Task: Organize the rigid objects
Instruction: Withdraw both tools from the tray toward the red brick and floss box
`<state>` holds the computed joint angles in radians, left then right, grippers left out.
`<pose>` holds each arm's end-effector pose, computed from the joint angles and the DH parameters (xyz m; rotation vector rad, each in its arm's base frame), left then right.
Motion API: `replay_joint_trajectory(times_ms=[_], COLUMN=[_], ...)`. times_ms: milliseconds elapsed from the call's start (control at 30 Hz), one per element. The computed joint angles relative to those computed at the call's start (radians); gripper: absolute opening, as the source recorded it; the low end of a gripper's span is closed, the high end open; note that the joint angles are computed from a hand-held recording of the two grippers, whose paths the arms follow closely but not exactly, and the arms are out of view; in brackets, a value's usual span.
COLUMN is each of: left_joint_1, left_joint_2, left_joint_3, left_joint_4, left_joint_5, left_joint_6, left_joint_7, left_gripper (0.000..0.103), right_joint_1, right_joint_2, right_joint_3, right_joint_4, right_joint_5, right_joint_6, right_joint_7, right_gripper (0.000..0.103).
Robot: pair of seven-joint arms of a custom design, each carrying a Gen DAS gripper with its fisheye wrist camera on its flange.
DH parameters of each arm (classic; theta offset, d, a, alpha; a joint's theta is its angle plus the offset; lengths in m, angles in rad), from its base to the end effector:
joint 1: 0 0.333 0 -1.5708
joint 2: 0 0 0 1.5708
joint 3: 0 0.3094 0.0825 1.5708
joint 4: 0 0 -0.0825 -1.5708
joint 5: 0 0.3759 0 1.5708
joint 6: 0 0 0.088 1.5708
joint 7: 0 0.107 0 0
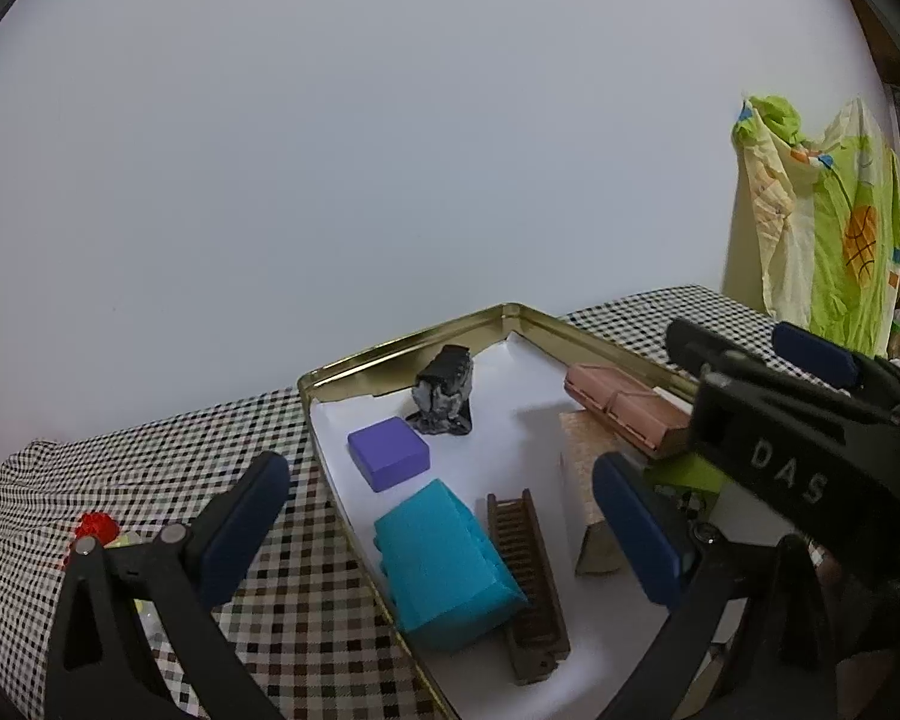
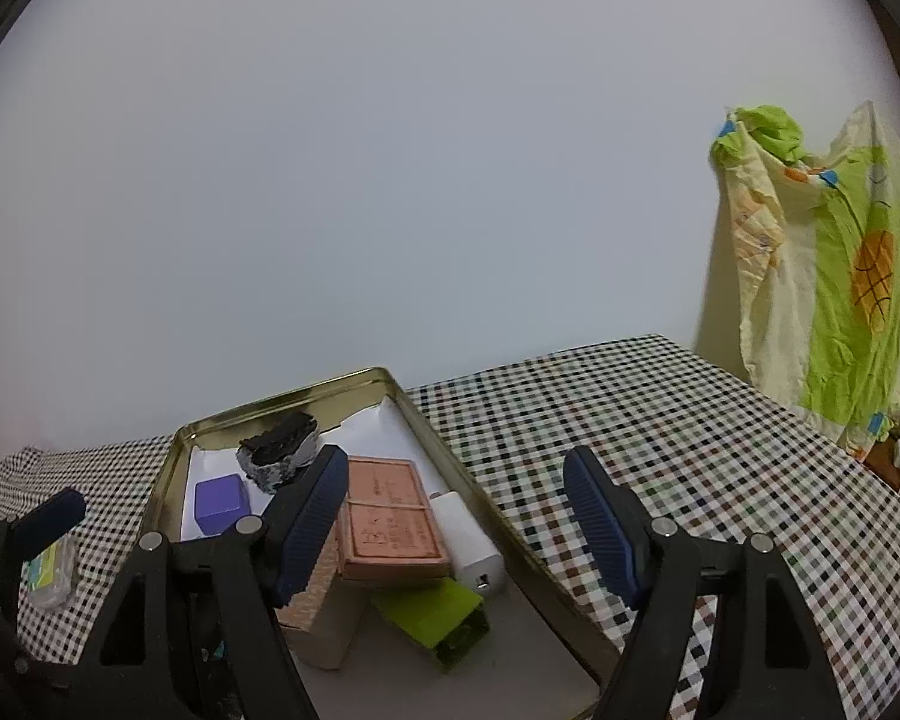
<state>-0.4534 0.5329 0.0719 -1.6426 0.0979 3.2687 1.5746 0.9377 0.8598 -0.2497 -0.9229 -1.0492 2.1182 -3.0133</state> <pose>0.6598 -0.2872 0.4407 -1.1247 1.9447 -1.0803 0.5825 0.5409 0.4423 -1.1361 1.8102 -1.1158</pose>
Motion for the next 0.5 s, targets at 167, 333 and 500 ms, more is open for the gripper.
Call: replay_joint_trajectory(times_ms=[167, 333, 500], left_joint_1=[0.021, 0.037, 0.045], left_joint_2=[-0.015, -0.026, -0.042], left_joint_3=[-0.021, -0.034, -0.037], left_joint_4=[-0.021, -0.038, -0.065], left_joint_5=[-0.004, -0.004, -0.005], left_joint_6=[-0.001, 0.000, 0.018], left_joint_7=[-0.005, -0.012, -0.003], left_gripper=[0.102, 0.102, 0.102], right_joint_1=[0.013, 0.030, 0.051], right_joint_2=[-0.010, -0.014, 0.014], right_joint_3=[-0.005, -0.009, -0.014], right_joint_4=[-0.015, -0.022, 0.020], right_joint_5=[-0.013, -0.037, -0.067], right_joint_6=[-0.031, -0.072, -0.135], right_joint_7=[0.030, 0.066, 0.077], right_gripper=[0.076, 0.076, 0.076])
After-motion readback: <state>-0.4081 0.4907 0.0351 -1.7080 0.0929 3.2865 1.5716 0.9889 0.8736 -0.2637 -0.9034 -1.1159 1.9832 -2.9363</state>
